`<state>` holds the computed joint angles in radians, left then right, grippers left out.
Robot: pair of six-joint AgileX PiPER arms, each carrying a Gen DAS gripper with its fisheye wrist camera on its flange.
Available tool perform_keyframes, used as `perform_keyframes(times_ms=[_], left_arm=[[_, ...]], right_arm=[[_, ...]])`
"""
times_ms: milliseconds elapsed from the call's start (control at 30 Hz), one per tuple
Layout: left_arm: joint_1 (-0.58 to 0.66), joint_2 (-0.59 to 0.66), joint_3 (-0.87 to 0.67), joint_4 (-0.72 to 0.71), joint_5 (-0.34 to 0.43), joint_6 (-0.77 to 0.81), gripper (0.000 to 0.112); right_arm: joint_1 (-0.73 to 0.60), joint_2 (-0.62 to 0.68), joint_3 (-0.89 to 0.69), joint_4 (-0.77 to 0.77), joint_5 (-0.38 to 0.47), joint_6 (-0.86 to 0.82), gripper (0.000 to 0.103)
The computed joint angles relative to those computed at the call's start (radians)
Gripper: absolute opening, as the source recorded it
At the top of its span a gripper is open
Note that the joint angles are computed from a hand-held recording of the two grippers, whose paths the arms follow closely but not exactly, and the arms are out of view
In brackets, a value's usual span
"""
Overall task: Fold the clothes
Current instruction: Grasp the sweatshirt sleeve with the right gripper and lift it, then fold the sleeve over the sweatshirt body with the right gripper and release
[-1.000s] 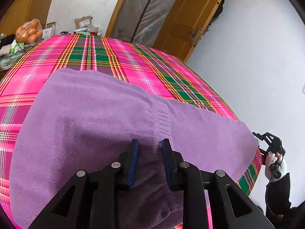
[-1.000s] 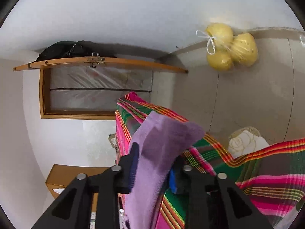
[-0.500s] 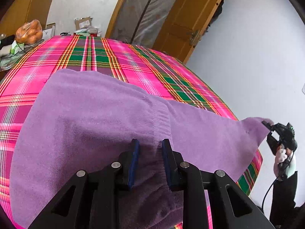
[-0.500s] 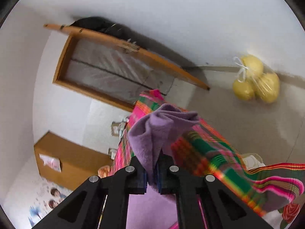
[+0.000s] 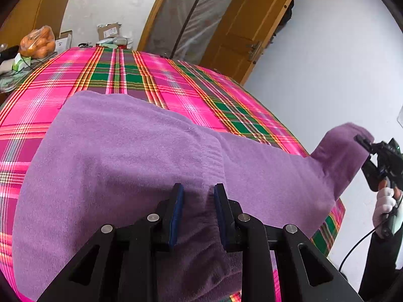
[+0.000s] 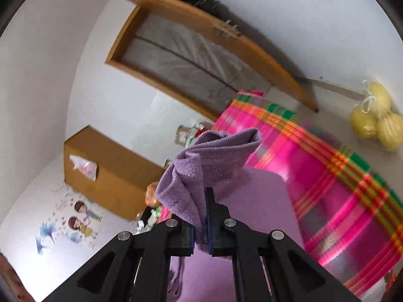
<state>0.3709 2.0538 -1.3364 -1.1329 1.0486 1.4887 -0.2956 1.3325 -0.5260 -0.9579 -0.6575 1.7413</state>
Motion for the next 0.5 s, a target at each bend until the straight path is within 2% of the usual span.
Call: perform_keyframes(times_ms=[233,500], left_arm=[[0.002,-0.01,0.021,-0.014,0.001,0.026,0.026],[0.008,-0.009,0.022,-0.023,0.019,0.047,0.026]], right_arm=[[0.189,0.053,-0.096,0.039,0.072,-0.025,0.008],[0.357,0.177,-0.231,0.007,0.159,0.005,0.008]])
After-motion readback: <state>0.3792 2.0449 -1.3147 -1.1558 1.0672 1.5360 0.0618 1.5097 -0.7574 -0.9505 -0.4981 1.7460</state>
